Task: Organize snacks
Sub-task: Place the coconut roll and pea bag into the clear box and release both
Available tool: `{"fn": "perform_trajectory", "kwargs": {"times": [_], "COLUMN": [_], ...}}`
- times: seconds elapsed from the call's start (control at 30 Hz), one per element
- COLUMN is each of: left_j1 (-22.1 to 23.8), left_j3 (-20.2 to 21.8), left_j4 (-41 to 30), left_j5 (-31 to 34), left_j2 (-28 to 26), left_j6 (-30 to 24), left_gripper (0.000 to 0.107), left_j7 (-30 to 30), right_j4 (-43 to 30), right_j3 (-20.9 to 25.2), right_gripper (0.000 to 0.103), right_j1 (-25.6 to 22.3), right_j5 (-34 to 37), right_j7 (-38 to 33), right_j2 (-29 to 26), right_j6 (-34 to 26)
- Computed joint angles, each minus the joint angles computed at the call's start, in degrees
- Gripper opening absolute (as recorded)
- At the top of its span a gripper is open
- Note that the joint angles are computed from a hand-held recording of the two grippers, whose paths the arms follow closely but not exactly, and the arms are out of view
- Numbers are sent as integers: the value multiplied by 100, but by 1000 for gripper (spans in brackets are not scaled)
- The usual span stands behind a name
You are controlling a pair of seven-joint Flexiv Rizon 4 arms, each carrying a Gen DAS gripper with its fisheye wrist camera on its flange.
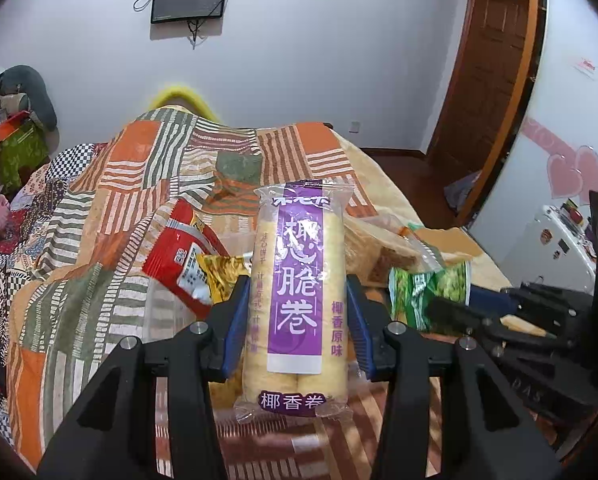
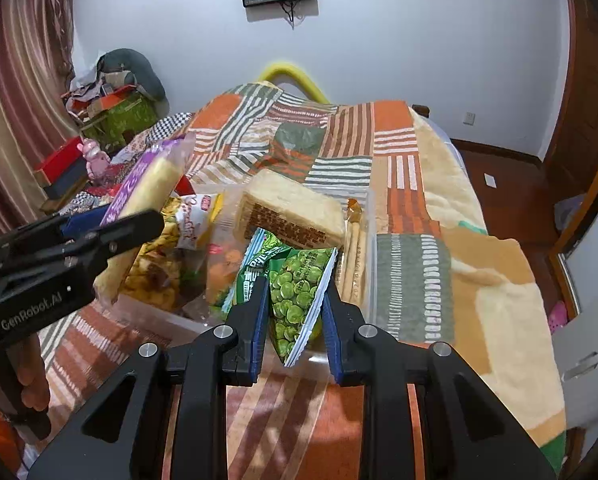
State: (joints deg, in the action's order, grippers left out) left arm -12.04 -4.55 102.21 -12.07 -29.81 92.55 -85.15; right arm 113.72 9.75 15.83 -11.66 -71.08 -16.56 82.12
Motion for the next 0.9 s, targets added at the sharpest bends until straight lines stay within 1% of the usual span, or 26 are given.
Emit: {"fn": "perform_trajectory", "kwargs": {"times": [0.17,0.23,0.27,0.33,0.37,0.4,0.43,0.47,0.53,0.67,0.73,0.83,0.9], "left_j1": [-390,-375,-433,-388,-378,-337,-277,-221,-181,-20,47,-83,-114], "left_j3": [548,549,624,570,556,501,422,351,290,74,-20,119,140], "left_j4": [-279,-295,-290,-233,-205,-147,-82,-17,101,501,715,1062,1337], "left_j5": [56,96,138,209,231,243,241,234,222,194,181,228,254], "left_j2": [-268,-305,-317,-280,-253,-206,-156,-102,12,428,649,1068,1402], "left_j6": [-121,-181,-184,-193,-212,-203,-170,-145,-103,107,260,534,772], "left_gripper": [45,45,45,48,50,53,55,55,55,55,55,55,55], "left_j7": [-317,-343,-387,-346,-339,-323,-304,-285,-281,-223,-195,-242,-285], "right_j4": [-49,-7,53,122,146,185,164,154,246,395,492,691,794], "right_j3": [-3,-131,-295,-476,-502,-519,-429,-326,-309,-259,-192,-179,-62], "right_gripper": [24,27,28,36,38,43,45,46,50,51,51,51,51], "right_j1": [-9,79,191,307,311,314,234,152,127,58,-3,-35,-102], "right_j5": [-6,-160,-333,-603,-683,-753,-704,-624,-635,-651,-586,-635,-465], "right_j7": [-43,13,159,365,420,484,431,357,393,419,388,489,398], "right_j2": [-79,-57,-40,0,13,62,63,81,215,474,688,1028,1289], "right_j6": [-37,-20,37,4,10,-36,-71,-98,-91,31,130,370,504]}}
